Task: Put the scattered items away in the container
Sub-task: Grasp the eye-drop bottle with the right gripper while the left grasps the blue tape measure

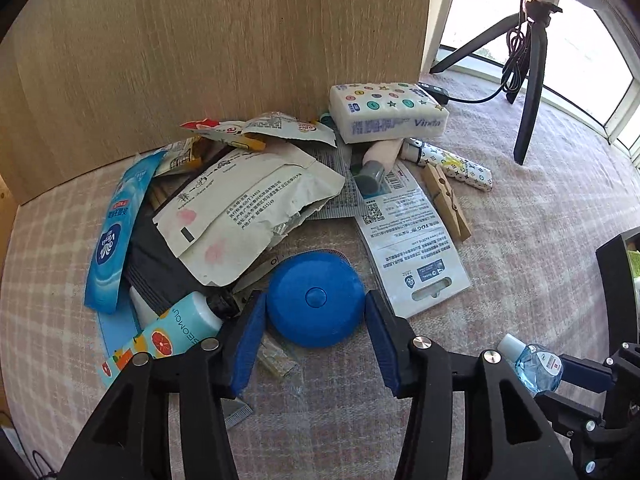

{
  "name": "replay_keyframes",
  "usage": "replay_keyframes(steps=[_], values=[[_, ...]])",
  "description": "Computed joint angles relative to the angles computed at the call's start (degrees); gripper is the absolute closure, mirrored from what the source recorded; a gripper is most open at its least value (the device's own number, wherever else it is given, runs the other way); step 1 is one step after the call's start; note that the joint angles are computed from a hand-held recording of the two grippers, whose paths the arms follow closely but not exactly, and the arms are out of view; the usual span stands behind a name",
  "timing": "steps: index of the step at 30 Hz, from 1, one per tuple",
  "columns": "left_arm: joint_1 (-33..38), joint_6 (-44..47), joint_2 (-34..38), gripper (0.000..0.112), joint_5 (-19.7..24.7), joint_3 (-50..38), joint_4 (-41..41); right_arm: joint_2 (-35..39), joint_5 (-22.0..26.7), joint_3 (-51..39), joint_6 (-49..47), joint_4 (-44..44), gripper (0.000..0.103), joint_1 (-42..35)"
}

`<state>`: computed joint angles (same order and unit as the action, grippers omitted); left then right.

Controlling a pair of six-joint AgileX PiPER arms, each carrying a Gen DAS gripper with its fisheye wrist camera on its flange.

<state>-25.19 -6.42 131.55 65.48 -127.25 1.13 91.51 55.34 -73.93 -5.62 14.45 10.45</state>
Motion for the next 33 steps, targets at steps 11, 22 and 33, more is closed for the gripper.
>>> replay_keyframes(steps=[11,22,33], values=[[2.29,1.50,-5.22,0.065,-2.10,6.52,-6.54,-0.39,-0.19,0.37,-0.45,0.97,0.075,-1.41],[-0.16,4.65,-16.70,0.065,-4.42,16.35,-10.35,-6.05,1.20,2.77,-3.13,3.92,0.075,-6.58],[-7.04,4.45,-15.50,0.065,-2.02,11.12,-11.82,-13.94,5.26,4.86,-8.26,6.99,0.075,-17.87]])
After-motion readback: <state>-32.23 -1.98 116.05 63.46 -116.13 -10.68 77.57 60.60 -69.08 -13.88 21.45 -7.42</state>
